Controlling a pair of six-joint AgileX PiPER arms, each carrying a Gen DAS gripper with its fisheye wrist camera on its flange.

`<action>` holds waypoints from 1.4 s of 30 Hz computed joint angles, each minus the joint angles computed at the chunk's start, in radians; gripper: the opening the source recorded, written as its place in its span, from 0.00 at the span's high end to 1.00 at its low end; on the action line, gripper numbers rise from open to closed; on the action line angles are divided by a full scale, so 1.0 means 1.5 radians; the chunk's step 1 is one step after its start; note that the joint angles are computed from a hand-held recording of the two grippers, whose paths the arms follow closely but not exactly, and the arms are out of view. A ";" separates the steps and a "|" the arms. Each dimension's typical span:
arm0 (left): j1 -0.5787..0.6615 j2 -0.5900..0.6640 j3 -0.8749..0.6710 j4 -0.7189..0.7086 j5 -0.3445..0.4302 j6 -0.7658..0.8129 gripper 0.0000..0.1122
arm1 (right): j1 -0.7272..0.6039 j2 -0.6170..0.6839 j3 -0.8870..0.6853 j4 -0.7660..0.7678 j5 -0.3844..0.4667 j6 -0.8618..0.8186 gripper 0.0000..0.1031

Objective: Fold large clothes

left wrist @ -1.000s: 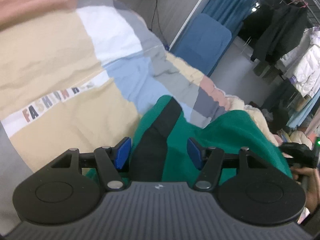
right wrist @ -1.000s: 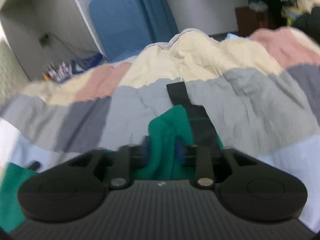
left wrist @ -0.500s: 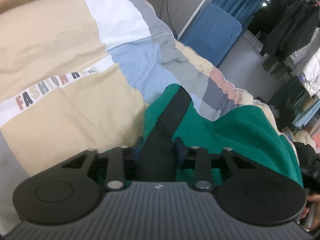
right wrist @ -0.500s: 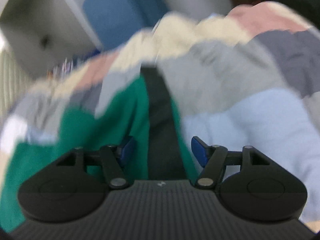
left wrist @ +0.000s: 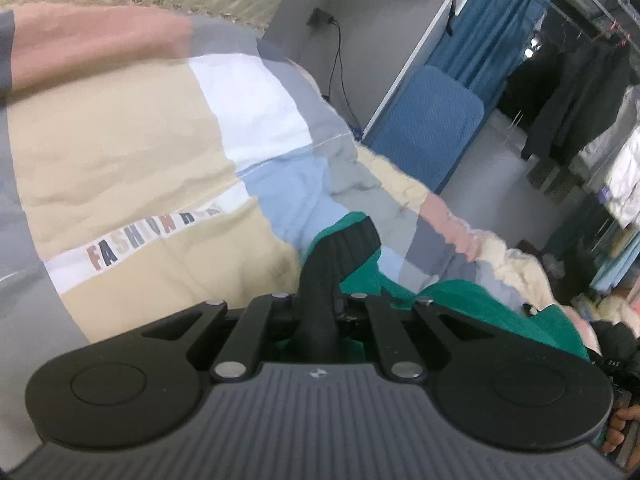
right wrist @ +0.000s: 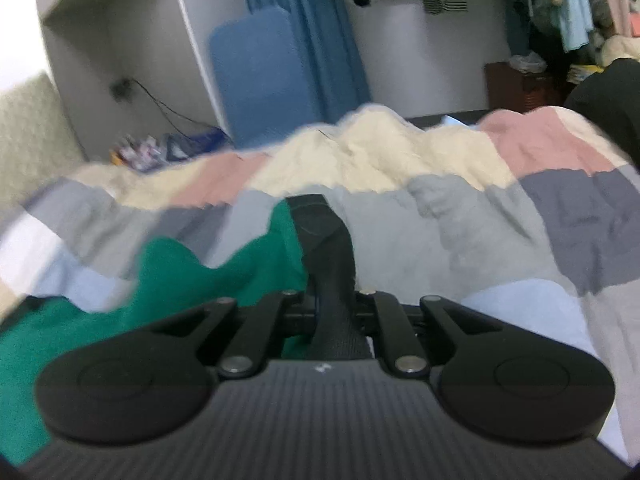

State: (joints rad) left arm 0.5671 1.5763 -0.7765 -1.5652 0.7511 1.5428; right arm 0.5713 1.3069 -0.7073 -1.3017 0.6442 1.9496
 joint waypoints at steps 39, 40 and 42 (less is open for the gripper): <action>-0.025 -0.197 0.126 0.154 0.048 0.071 0.54 | 0.434 0.097 -0.168 0.049 0.269 -0.036 0.46; -0.030 -0.180 0.127 0.146 0.043 0.096 0.54 | 0.424 0.110 -0.173 0.057 0.250 -0.044 0.46; -0.030 -0.169 0.137 0.125 0.038 0.143 0.54 | 0.400 0.130 -0.176 0.075 0.205 -0.058 0.46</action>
State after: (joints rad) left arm 0.5220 1.3230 -0.5709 -1.3782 0.8088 1.7566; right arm 1.1716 1.5023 -0.9711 -1.1887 0.9515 1.8632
